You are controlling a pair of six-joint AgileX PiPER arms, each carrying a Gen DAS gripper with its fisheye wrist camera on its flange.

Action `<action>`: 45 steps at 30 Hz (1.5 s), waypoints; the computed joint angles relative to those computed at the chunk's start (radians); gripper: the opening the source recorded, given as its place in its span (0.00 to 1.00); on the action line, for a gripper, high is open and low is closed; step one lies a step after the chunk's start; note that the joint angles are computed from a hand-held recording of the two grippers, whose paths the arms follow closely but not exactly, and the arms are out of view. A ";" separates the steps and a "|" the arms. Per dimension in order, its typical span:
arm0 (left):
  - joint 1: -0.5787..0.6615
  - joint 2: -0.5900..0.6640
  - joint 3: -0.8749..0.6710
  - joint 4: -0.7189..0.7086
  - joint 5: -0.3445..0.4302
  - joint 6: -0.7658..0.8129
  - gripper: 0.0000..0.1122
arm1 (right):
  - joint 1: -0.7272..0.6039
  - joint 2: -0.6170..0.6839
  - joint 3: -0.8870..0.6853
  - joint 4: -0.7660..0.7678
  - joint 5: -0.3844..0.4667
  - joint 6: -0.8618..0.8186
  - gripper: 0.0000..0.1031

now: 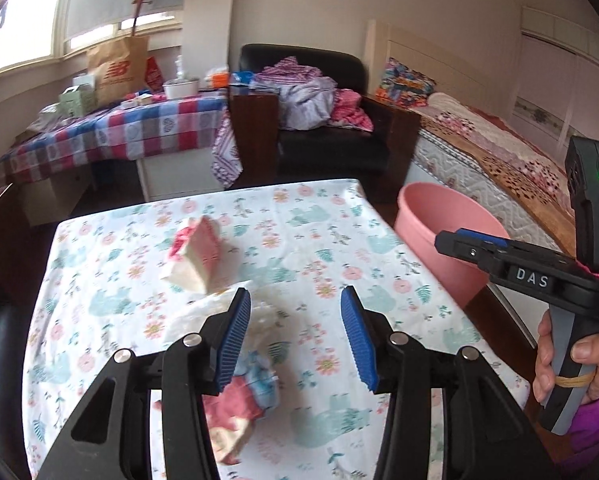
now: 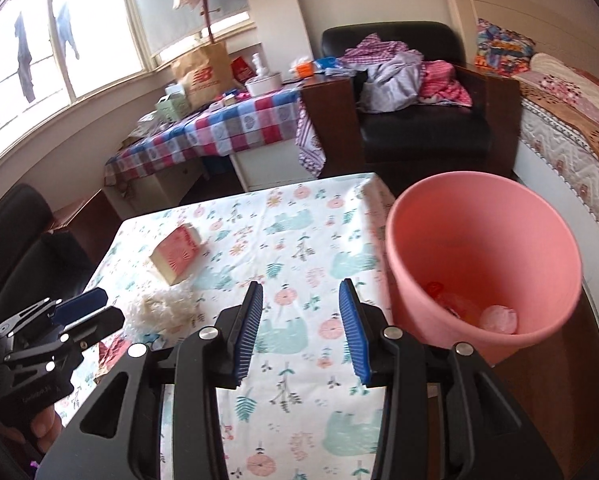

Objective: Collect trash
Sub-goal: 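Move both open tools back over the table, then grasp the pink paper box with the left tool while the right tool grasps the clear bubble wrap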

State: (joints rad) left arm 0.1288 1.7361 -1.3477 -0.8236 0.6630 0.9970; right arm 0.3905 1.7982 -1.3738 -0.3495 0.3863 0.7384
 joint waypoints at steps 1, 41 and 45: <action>0.015 0.001 -0.001 -0.007 0.008 0.002 0.41 | 0.006 0.009 -0.014 0.009 0.008 -0.011 0.39; 0.015 0.672 -0.972 0.341 0.328 -0.451 0.19 | 0.069 0.356 -0.462 0.754 0.202 -0.808 0.39; 0.024 0.620 -0.869 0.293 0.263 -0.390 0.07 | 0.077 0.363 -0.476 0.745 0.215 -0.799 0.39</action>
State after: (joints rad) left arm 0.1524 2.3560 -2.2162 -0.5309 0.9261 0.6066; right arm 0.4676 2.1609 -1.8502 0.3955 0.6014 -0.0608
